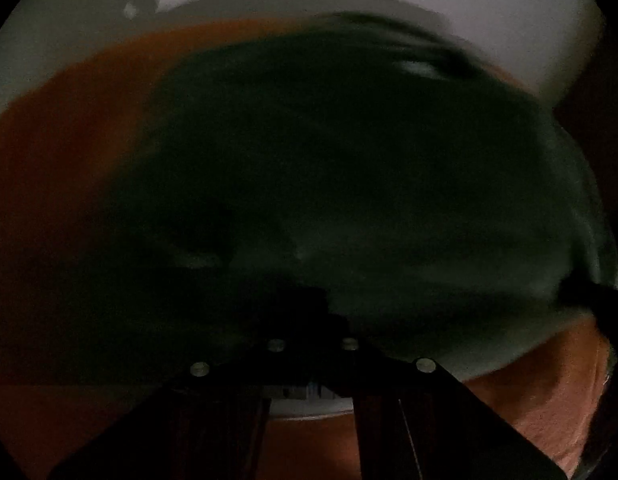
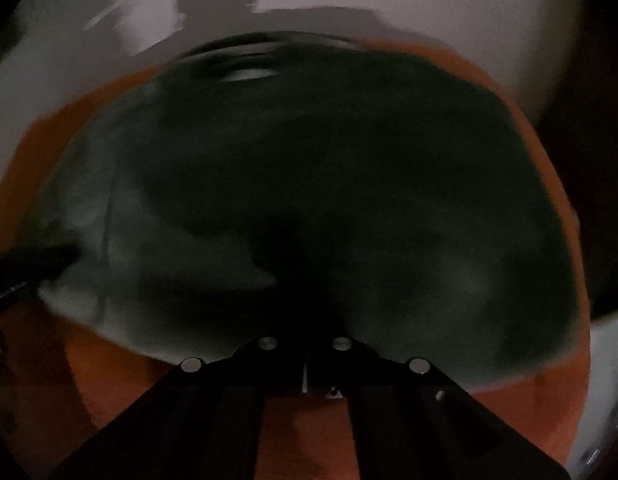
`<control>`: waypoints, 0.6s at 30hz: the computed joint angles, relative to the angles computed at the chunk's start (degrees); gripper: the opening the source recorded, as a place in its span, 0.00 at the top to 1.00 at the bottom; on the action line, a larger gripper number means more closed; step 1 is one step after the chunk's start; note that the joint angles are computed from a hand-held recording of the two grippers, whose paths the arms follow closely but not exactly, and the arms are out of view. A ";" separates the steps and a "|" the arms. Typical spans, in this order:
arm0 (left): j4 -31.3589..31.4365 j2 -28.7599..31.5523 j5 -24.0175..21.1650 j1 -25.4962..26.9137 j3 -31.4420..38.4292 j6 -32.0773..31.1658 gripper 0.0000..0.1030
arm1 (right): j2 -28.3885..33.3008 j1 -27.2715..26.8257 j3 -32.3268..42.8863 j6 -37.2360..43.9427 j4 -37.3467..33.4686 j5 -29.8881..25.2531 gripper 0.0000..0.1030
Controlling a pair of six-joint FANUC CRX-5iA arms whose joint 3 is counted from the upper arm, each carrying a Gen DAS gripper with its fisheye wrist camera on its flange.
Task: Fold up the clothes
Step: 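Press the folded green jacket flat onto the bed with both grippers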
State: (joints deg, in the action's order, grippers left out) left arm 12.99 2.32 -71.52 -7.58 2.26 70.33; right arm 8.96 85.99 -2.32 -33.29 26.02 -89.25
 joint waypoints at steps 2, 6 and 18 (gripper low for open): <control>2.10 1.38 -0.91 3.22 0.13 -0.52 0.97 | -2.95 0.93 -3.25 -4.73 -3.00 -2.38 1.00; 0.25 1.70 -1.36 3.96 1.54 -1.41 0.97 | -4.94 0.97 -4.37 -7.84 -1.70 -2.70 1.00; 9.85 -5.17 -0.58 -1.27 -9.49 -5.40 0.96 | 5.92 -3.74 4.72 1.61 3.75 14.70 1.00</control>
State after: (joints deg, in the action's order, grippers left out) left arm 22.83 -2.86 -72.10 -8.85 -7.23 64.93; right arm 14.87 82.25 2.41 -31.68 29.77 -74.55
